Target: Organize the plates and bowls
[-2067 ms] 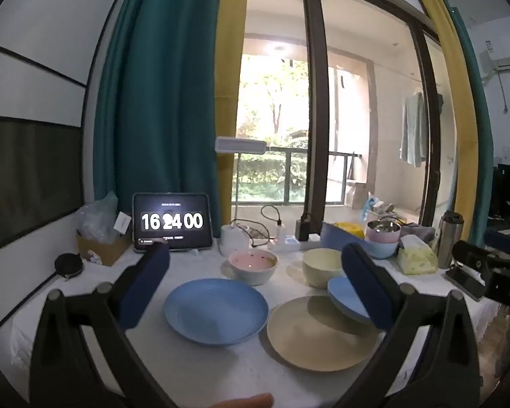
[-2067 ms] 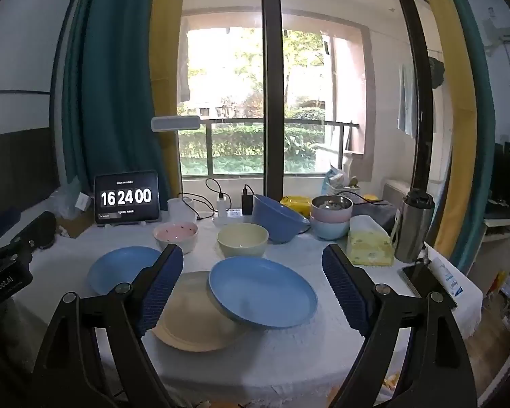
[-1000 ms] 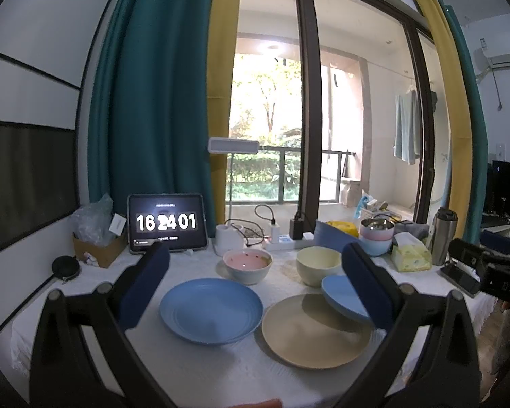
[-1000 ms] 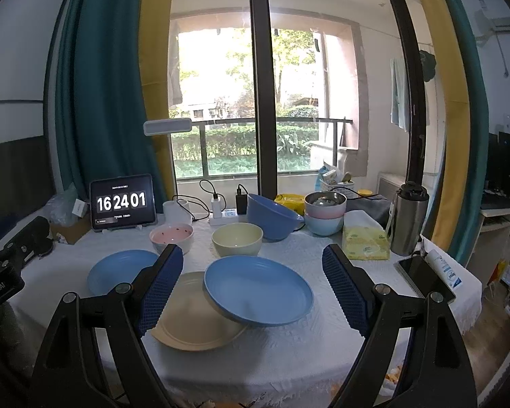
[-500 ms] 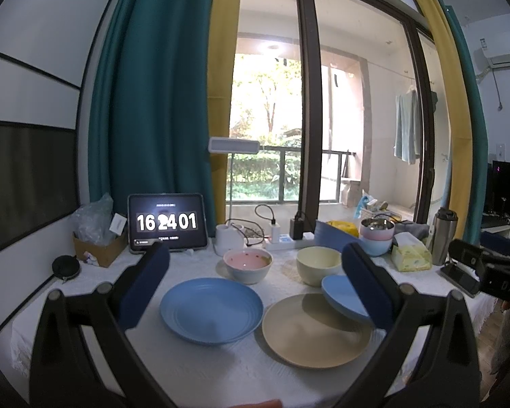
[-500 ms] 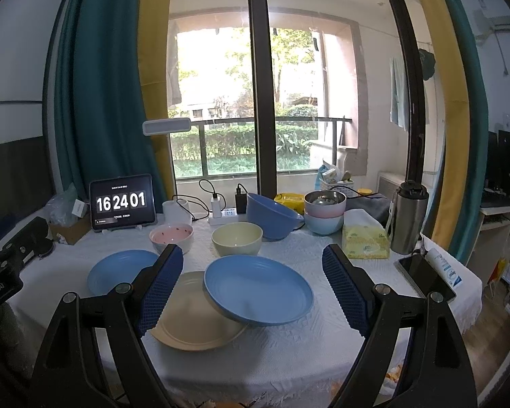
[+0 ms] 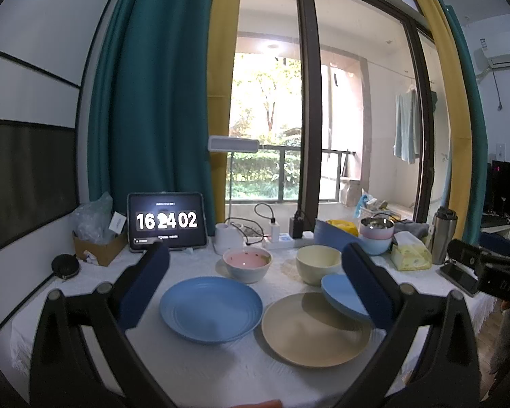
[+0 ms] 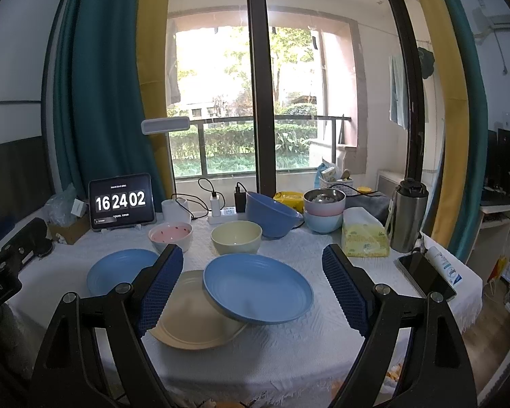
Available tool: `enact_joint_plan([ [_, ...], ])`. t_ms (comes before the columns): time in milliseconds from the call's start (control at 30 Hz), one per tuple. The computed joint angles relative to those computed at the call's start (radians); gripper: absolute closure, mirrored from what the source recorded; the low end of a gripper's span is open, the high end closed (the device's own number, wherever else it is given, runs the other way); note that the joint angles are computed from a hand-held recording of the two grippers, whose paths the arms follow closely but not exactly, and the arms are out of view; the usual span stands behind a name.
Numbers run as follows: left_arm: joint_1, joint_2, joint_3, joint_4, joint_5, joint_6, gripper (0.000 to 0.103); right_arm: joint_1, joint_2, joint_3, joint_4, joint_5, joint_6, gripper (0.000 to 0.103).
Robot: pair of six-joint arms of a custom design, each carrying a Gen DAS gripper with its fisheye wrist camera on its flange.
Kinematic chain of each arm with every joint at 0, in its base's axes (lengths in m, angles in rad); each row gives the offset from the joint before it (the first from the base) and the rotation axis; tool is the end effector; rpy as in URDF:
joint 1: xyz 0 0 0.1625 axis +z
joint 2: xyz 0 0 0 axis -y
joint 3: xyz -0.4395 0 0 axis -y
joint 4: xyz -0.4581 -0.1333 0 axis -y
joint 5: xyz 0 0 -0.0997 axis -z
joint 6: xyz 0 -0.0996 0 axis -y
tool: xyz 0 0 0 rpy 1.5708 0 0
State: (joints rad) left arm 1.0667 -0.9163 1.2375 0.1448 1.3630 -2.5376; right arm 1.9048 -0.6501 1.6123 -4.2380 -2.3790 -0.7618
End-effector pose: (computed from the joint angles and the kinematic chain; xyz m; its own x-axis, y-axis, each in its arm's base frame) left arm -0.2249 -0.7262 0.2337 -0.6552 0.4796 -0.5837 0.7158 0.1470 -0.6827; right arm 0.2764 -0.6097 0.1607 -0.6725 0.4132 0.6140 -0.5809 0.2195 -0.7839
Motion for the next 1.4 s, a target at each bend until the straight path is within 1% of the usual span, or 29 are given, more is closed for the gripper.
enact_joint_plan([
  [667, 0.001, -0.002, 0.005, 0.003, 0.001, 0.001, 0.001, -0.004, -0.001, 0.007, 0.000, -0.002, 0.009, 0.016],
  [1000, 0.001, 0.003, 0.002, 0.006, -0.001, 0.006, 0.001, -0.016, -0.006, 0.011, 0.029, -0.001, 0.045, 0.016],
  [1200, -0.008, 0.046, -0.046, 0.045, -0.023, 0.021, 0.001, -0.037, -0.014, 0.015, 0.061, 0.003, 0.092, 0.016],
  [1400, -0.017, 0.125, -0.131, 0.112, -0.052, 0.029, 0.001, -0.071, -0.028, 0.018, 0.133, -0.003, 0.178, 0.016],
])
